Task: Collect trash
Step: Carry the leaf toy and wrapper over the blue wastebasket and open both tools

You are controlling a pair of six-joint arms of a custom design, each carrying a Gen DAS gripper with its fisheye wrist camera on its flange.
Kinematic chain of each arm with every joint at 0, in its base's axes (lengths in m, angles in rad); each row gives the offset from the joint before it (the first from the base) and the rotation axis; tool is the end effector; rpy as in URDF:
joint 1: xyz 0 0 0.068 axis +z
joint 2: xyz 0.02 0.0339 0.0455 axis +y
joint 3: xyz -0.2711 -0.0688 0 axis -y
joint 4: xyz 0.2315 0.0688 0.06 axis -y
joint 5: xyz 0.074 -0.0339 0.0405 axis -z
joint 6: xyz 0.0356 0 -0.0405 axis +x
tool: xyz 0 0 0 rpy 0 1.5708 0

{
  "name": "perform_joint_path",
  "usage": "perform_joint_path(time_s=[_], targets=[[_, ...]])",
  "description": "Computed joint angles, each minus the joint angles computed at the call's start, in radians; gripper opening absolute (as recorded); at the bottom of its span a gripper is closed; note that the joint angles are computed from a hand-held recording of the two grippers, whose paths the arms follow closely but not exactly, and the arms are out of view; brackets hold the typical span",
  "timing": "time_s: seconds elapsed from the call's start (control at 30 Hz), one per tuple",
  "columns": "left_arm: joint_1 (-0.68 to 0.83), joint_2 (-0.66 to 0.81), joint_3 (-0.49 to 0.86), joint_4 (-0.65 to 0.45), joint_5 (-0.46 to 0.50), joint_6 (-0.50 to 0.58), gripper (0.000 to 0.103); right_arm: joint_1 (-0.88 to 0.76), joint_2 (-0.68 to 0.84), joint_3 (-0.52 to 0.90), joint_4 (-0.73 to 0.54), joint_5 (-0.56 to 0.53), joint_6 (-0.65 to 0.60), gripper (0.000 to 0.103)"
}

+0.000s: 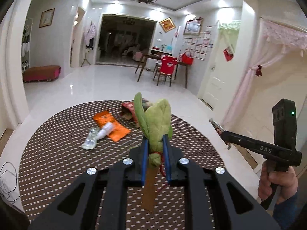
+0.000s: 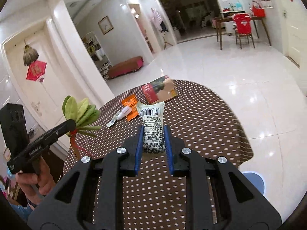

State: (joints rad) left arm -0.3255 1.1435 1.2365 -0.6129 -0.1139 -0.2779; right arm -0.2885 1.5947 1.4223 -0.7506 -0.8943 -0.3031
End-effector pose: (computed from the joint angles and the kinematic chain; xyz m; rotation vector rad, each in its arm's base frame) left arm 0.2168 -0.0689 0.3871 -0.0194 2.0964 -0.2469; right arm 0.3175 -0.0653 0.3271 -0.3649 2.1659 0.7825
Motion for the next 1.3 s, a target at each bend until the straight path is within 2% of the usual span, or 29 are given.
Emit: perform_joint_path(time_s=[0.2, 0.43, 0.7, 0.93, 1.13, 1.2, 1.23, 1.27, 1.3], targets=[[-0.155, 0.098, 0.070, 0.029, -0.056, -0.022, 0.014, -0.127, 0.021, 0.023, 0.008, -0.036, 0.012, 0.021], [-0.285, 0.268, 0.164, 0.077, -0.047, -0.020, 0.014, -0.274, 0.089, 0.059, 0.007, 0.014, -0.012, 0.021], [-0.412, 0.546, 0.324, 0.111, -0.010, -0.047, 0.014, -0.421, 0.227, 0.112, -0.022, 0.063, -0.060, 0.021], [-0.457, 0.798, 0.547, 0.039, 0.027, -0.041, 0.014, -0.476, 0.362, 0.190, -0.052, 0.092, -0.075, 0.022], [-0.439, 1.038, 0.817, -0.125, 0.113, -0.063, 0.016, -0.478, 0.481, 0.251, -0.067, 0.118, -0.050, 0.024], [-0.432, 1.124, 0.938, -0.207, 0.107, -0.065, 0.038, -0.469, 0.518, 0.271, -0.070, 0.132, -0.032, 0.026], [-0.429, 1.160, 0.994, -0.248, 0.105, -0.066, 0.068, -0.467, 0.549, 0.293, -0.083, 0.135, -0.031, 0.032], [-0.425, 1.176, 1.016, -0.260, 0.102, -0.080, 0.086, -0.464, 0.576, 0.309, -0.100, 0.139, -0.032, 0.041], [-0.422, 1.162, 0.987, -0.237, 0.096, -0.091, 0.087, -0.465, 0.591, 0.304, -0.090, 0.148, -0.016, 0.067]])
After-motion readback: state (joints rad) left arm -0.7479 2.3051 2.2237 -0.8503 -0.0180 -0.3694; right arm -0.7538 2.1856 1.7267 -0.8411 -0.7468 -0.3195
